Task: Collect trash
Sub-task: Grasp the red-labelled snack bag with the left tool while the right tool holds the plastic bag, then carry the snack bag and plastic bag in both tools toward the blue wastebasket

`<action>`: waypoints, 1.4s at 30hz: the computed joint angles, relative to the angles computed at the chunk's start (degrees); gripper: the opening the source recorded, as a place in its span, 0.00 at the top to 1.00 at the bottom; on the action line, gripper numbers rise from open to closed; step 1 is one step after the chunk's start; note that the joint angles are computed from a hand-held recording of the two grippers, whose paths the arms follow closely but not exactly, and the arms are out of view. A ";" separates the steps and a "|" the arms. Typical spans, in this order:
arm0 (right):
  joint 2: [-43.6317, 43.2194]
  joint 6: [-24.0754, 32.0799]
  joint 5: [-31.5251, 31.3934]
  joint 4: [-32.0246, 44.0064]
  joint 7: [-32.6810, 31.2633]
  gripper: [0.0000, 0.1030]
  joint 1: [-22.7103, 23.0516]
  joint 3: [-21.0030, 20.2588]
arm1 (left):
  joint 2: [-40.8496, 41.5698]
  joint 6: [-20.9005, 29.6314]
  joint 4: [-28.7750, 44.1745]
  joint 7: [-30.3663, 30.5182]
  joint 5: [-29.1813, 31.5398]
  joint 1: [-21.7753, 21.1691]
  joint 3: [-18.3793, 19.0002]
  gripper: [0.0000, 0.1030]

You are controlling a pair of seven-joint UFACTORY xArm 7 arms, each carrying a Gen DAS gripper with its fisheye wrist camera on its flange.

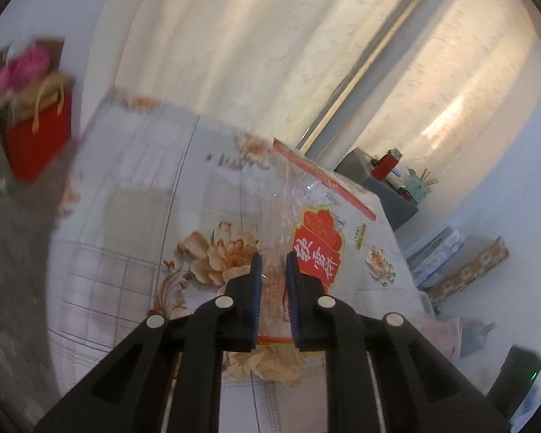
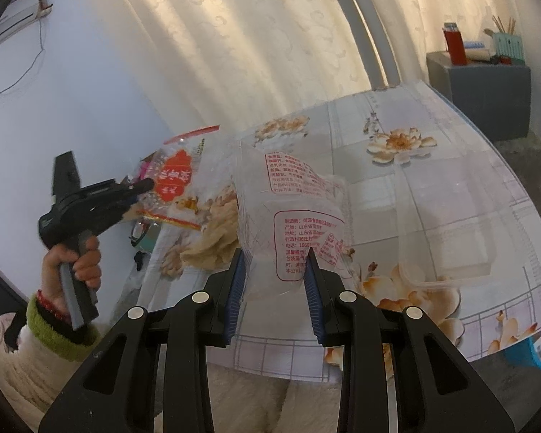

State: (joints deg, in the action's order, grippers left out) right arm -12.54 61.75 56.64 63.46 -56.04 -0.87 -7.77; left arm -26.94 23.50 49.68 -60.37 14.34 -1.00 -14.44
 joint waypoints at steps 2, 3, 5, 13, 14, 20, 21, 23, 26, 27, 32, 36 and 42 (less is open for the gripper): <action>-0.45 0.11 0.05 -0.15 -0.10 0.71 -0.09 -0.14 | -1.93 0.63 -0.38 -1.28 2.09 0.93 -2.15 0.88; -0.67 0.16 0.05 -0.19 -0.05 0.71 -0.12 -0.22 | -2.05 0.60 -0.20 -1.69 2.60 1.14 -2.74 0.88; -1.13 0.40 0.04 -0.22 0.02 0.71 -0.19 -0.49 | -2.77 0.52 -0.40 -2.26 3.12 0.93 -3.56 0.89; -3.62 -0.58 0.27 -1.02 0.07 0.71 -0.58 -2.09 | -1.39 -0.70 1.61 -3.06 4.38 -0.66 -6.30 0.89; -3.84 -0.80 0.32 -1.10 0.10 0.71 -0.65 -2.33 | -0.93 -1.14 2.16 -3.20 4.65 -0.89 -6.66 0.89; -5.20 -1.67 0.46 -1.42 -0.04 0.71 -1.68 -4.47 | 3.18 -2.51 6.90 -4.71 8.14 -1.03 -9.74 0.89; -5.31 -1.76 0.54 -1.43 -0.07 0.71 -1.90 -4.84 | 4.25 -2.61 8.01 -4.92 9.01 -1.19 -10.17 0.89; -5.24 -2.21 0.87 -1.30 -0.27 0.71 -2.53 -5.70 | 6.74 -2.88 10.37 -5.47 10.66 -1.75 -10.79 0.89; -5.13 -2.41 1.37 -1.15 -0.57 0.71 -3.74 -7.01 | 11.20 -2.56 14.82 -6.39 14.18 -3.22 -11.46 0.89; -4.82 -2.64 1.62 -0.91 -0.61 0.71 -4.25 -7.53 | 12.90 -2.32 16.59 -6.71 15.41 -3.80 -11.71 0.89; -3.59 -3.67 2.93 -0.15 -0.83 0.71 -6.82 -9.10 | 22.65 -0.47 26.65 -6.36 20.75 -7.80 -12.15 0.89; -2.00 -4.98 4.06 0.86 -0.81 0.71 -9.57 -10.41 | 31.46 2.31 36.47 -3.84 23.28 -12.60 -11.63 0.89; 0.85 -7.41 5.78 1.91 -0.98 0.71 -14.01 -11.42 | 46.36 8.82 54.79 3.32 24.51 -21.71 -9.90 0.89</action>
